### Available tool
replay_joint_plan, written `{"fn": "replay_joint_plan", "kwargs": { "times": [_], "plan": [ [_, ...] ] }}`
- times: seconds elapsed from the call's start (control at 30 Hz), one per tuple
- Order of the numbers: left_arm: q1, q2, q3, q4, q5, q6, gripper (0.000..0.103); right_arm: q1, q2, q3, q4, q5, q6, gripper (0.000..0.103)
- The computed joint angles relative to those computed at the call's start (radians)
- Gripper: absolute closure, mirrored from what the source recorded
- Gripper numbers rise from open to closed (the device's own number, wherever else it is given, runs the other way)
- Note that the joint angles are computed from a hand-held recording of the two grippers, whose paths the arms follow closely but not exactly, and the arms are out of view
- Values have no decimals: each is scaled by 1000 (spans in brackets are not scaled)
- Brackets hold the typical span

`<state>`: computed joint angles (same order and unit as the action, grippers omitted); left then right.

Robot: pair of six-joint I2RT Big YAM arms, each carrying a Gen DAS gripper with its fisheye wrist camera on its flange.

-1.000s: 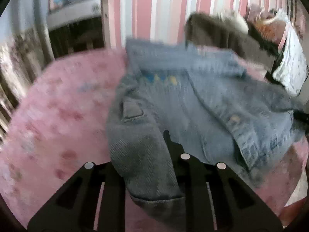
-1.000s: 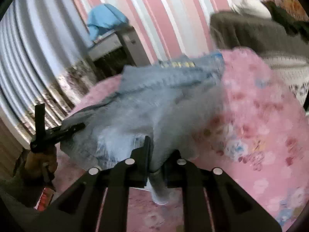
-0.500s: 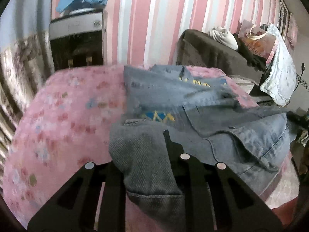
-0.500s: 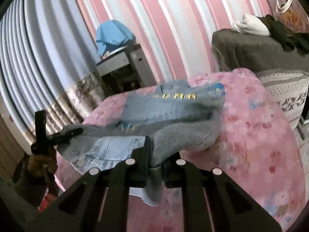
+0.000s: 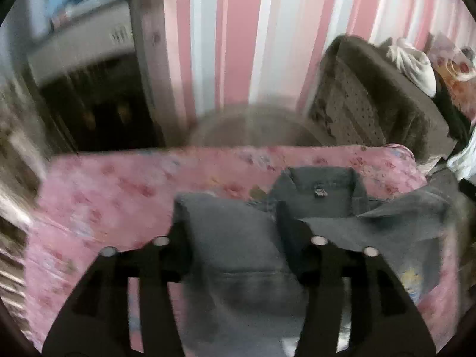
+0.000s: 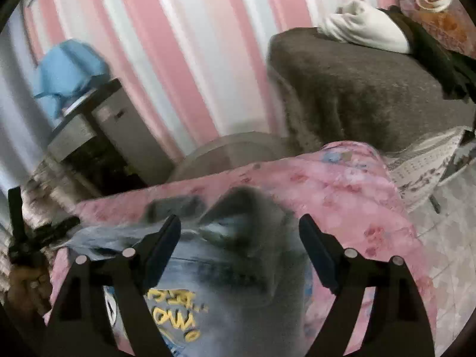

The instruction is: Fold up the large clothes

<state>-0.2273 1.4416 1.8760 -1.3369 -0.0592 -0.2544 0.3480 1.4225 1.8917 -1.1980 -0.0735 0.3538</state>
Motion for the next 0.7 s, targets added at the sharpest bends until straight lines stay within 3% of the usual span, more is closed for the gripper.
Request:
{"fn": "replay_joint_plan", "kwargs": {
  "times": [0.03, 0.07, 0.1, 0.13, 0.2, 0.3, 0.43, 0.5, 0.63, 0.7],
  "plan": [
    [-7, -11, -19, 39, -24, 29, 33, -1, -5, -11, 23, -21, 2, 20],
    [-25, -39, -58, 94, -91, 46, 4, 3, -22, -36, 64, -39, -12, 18],
    [-37, -71, -101, 164, -151, 72, 5, 11, -37, -53, 82, -29, -41, 16],
    [-25, -87, -119, 196, -131, 81, 3, 23, -51, -71, 86, -2, -78, 16],
    [-6, -114, -142, 219, -87, 41, 3, 30, -71, -102, 96, -3, -97, 16],
    [-49, -174, -222, 263, -158, 105, 3, 43, -87, -134, 77, -44, -127, 16],
    [-120, -154, -275, 185, -118, 154, 3, 93, -55, -148, 6, -51, -169, 16],
    [-154, -124, -287, 178, -152, 167, 3, 119, 17, -103, -49, -28, -173, 16],
    [-142, -34, -231, 154, -119, 99, 3, 143, 162, 9, -143, -36, -174, 16],
    [-130, 13, -191, 167, -129, 100, 3, 146, 243, 87, -183, -9, -179, 16]
  ]
}}
